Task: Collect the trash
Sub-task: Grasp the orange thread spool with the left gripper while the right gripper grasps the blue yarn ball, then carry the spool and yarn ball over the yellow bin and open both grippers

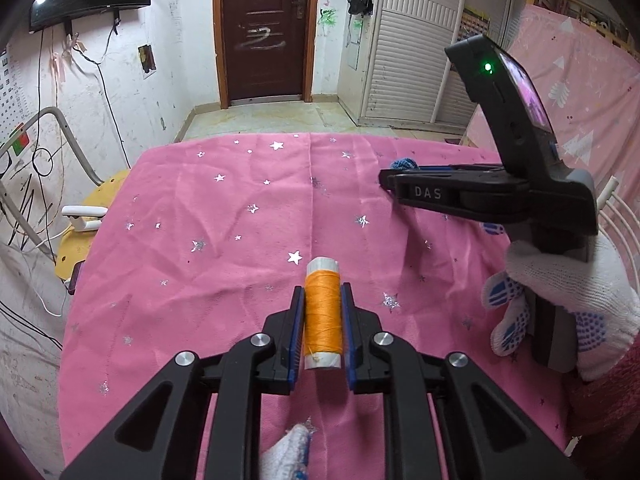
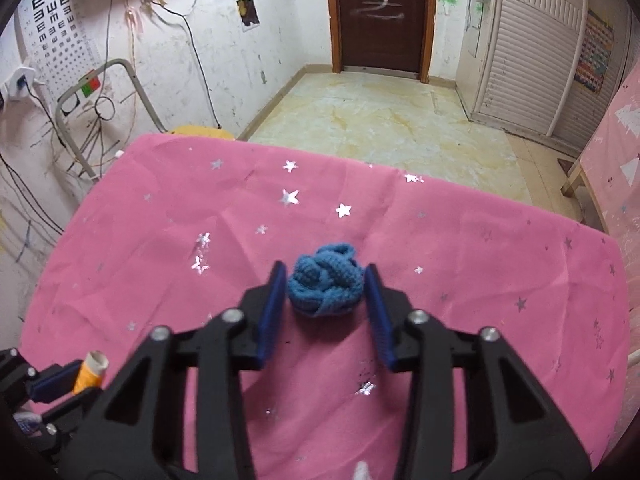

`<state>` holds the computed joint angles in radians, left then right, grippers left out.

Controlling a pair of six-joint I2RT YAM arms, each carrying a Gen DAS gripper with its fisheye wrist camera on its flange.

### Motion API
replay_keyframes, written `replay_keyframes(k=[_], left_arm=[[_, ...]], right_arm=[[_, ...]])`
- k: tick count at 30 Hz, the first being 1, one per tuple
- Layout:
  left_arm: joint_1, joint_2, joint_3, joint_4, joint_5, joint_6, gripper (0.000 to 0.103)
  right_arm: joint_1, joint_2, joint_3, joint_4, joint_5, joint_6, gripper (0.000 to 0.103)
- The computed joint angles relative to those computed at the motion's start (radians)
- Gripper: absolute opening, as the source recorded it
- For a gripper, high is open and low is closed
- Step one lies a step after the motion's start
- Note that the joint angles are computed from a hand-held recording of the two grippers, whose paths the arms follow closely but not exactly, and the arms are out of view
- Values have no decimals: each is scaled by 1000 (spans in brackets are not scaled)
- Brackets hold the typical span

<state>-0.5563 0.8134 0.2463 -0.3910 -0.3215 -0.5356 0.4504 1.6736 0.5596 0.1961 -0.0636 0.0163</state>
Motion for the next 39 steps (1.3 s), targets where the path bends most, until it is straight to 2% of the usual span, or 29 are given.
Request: replay_keyframes(k=[7, 14, 20, 25, 31, 34, 39], left_arm=[[-26, -56, 17, -67, -25, -11, 9], [-159, -42, 77, -133, -125, -93, 9], [-308, 87, 167, -126, -223, -166, 9], [-425, 219, 256, -108, -284, -200, 9], [-515, 374, 357, -59, -318, -200, 9], [-533, 454, 408, -15, -313, -173, 9], [-569, 584, 504, 32, -306, -136, 9]], right_arm=[[-26, -98, -74, 46, -14, 4, 30], [-113, -379, -192, -6, -76, -10, 30], [-260, -623, -267, -110, -178, -47, 30], [-500, -810, -297, -246, -353, -117, 30], [-879, -896, -284, -393, -625, -254, 30], [-1092, -881, -253, -476, -763, -377, 30], [-1349, -760, -183, -544, -906, -550, 30]])
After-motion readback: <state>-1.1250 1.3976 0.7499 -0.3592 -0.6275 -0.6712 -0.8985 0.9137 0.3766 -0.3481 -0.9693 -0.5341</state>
